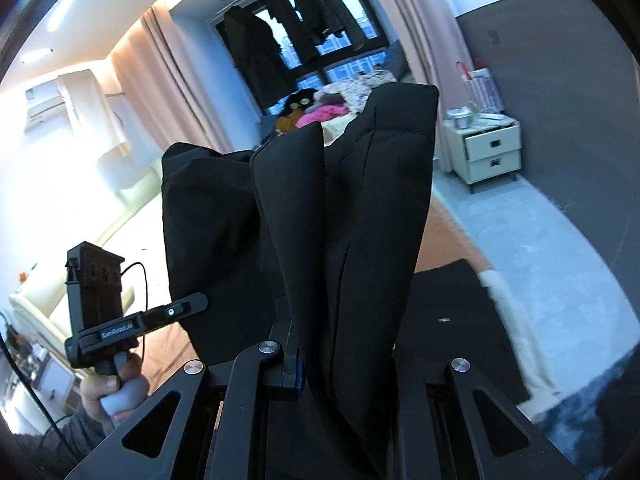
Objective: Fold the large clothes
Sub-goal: 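Grasp the folded jacket with both tools and lift it off the bed, then carry the jacket with both tools onto the folded clothes stack and release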
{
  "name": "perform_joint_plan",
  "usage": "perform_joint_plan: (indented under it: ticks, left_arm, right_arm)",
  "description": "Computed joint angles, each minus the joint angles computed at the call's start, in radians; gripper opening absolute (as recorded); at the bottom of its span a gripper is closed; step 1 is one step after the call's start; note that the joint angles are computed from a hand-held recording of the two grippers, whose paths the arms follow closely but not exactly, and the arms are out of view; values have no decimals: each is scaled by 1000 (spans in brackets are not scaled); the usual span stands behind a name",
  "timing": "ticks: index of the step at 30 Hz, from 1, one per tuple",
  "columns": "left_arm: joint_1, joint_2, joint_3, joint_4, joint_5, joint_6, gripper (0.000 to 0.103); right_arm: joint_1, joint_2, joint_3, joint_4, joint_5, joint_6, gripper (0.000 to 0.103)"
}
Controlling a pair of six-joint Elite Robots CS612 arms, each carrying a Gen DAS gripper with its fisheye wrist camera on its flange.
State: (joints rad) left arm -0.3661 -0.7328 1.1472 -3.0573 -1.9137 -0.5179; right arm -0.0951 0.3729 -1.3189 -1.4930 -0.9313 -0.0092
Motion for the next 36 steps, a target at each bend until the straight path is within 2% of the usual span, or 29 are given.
perform_joint_plan:
  ticks: [5, 10, 14, 17, 22, 24, 25, 26, 28, 29, 30, 32, 33, 34, 35, 36]
  left_arm:
    - [-7, 38, -47, 41, -25, -23, 12]
    - [3, 103, -142, 166, -50, -39, 11]
    - [14, 174, -251, 270, -43, -45, 12]
    - [27, 228, -341, 343, -38, -19, 12]
    - [49, 346, -547, 508, -52, 15, 12]
    - [51, 383, -611, 571, -45, 39, 13]
    - [52, 417, -672, 630, -36, 65, 14]
    - [50, 435, -703, 669, -19, 86, 17]
    - [49, 503, -831, 791, 13, 118, 22]
    - [54, 522, -863, 816, 3, 118, 27]
    - [62, 531, -874, 810, -24, 110, 30]
    - [71, 513, -831, 751, -50, 100, 50]
    - [76, 496, -795, 701, -46, 93, 57]
    - [79, 500, -801, 680, -44, 81, 69]
    - [86, 504, -803, 651, -53, 64, 74]
    - [92, 497, -783, 606, -67, 44, 74]
  right_arm:
    - [-10, -15, 21, 10, -48, -3, 16]
    - [-17, -36, 106, 5, -74, -10, 16]
    - [-9, -54, 226, -31, -106, -9, 16]
    - [-5, -74, 317, -65, -124, 4, 16]
    - [7, -135, 497, -140, -154, 11, 16]
    - [15, -166, 581, -167, -201, 23, 17]
    - [19, -183, 631, -187, -237, 43, 22]
    - [23, -196, 674, -209, -276, 74, 33]
    - [27, -199, 718, -223, -330, 127, 48]
    - [27, -205, 746, -214, -345, 151, 50]
    - [27, -206, 750, -202, -352, 156, 51]
    - [23, -181, 701, -178, -371, 149, 60]
    - [20, -154, 643, -170, -380, 145, 62]
    - [16, -136, 601, -161, -381, 143, 71]
    - [9, -109, 542, -150, -379, 145, 81]
    - [3, -83, 487, -141, -379, 154, 83]
